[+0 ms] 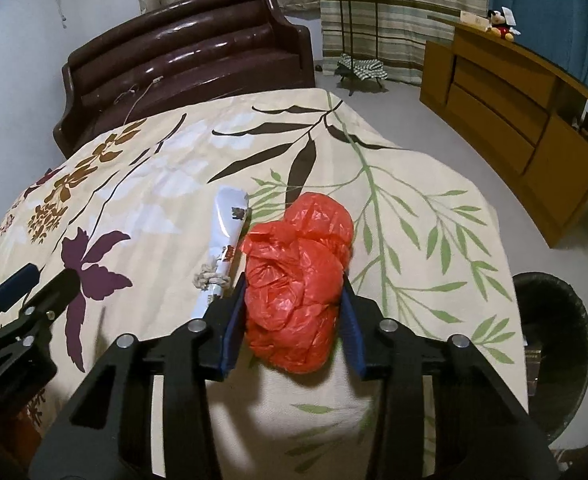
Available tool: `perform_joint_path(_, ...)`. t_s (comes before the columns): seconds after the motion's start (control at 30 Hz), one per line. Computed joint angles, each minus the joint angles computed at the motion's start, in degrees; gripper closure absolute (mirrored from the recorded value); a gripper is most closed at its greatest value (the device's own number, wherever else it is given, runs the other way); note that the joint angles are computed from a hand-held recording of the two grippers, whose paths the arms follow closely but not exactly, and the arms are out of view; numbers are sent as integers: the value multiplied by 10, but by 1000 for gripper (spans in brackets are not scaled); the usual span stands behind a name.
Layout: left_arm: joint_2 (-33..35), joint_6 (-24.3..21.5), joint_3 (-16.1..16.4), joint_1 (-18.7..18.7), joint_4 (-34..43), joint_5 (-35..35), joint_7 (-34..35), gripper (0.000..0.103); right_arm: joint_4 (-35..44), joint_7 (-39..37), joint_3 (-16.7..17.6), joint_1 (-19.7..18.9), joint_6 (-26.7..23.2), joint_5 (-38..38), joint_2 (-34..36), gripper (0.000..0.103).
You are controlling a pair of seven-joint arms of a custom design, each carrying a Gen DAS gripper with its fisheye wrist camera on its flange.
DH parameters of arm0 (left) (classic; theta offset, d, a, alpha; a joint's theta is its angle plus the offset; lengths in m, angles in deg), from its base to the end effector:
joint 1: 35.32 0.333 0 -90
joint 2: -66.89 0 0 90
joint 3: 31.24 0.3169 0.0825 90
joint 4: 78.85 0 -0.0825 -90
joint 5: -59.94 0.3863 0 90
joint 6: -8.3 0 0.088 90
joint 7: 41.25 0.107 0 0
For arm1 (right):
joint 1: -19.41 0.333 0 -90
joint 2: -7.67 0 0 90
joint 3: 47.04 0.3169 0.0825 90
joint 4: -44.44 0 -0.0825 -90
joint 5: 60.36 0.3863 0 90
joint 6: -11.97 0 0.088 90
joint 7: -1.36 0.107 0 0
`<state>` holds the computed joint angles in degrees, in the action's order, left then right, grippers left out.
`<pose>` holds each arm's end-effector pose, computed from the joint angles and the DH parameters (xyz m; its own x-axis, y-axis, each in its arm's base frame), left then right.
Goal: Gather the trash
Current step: 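Grasp the red plastic bag with the right gripper while the left gripper grasps the white paper tube, then lift the red bag and white tube and carry them over the bin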
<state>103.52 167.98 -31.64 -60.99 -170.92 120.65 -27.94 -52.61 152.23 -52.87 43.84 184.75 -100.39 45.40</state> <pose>0.6337 -0.3531 0.2966 -0.0230 -0.9996 -0.0158 -0.7198 0.0275 -0.6936 0.6574 0.2837 0.2761 0.0131 -0.9934 -0.1141 -0.7649 0.0635 -0.6410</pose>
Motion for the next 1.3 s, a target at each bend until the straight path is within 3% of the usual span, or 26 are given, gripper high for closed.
perform_joint_path(0.13,18,0,-9,-3,26,-17,26,35,-27,27,-30,15,26,-19,-18,63)
perform_joint_path(0.2,29,-2,-15,-5,43,-30,43,35,-44,58,-65,38,36,-43,-28,63)
perform_joint_path(0.5,89,-16,-34,-15,128,-116,142,35,-97,151,-136,72,73,-123,-59,63)
perform_joint_path(0.8,149,-55,-44,-25,214,-190,235,38,-97,179,-137,64,90,-156,-56,63)
perform_joint_path(1.0,165,-60,-53,-24,232,-226,282,56,-96,176,-137,61,101,-156,-52,63)
perform_joint_path(1.1,164,-56,-47,-29,230,-229,289,62,-99,173,-139,63,103,-152,-53,63)
perform_joint_path(1.23,157,-42,-41,-32,217,-227,288,81,-101,172,-146,69,105,-149,-53,63)
perform_joint_path(1.3,153,-35,-42,-30,209,-226,292,83,-102,171,-147,70,105,-147,-53,63)
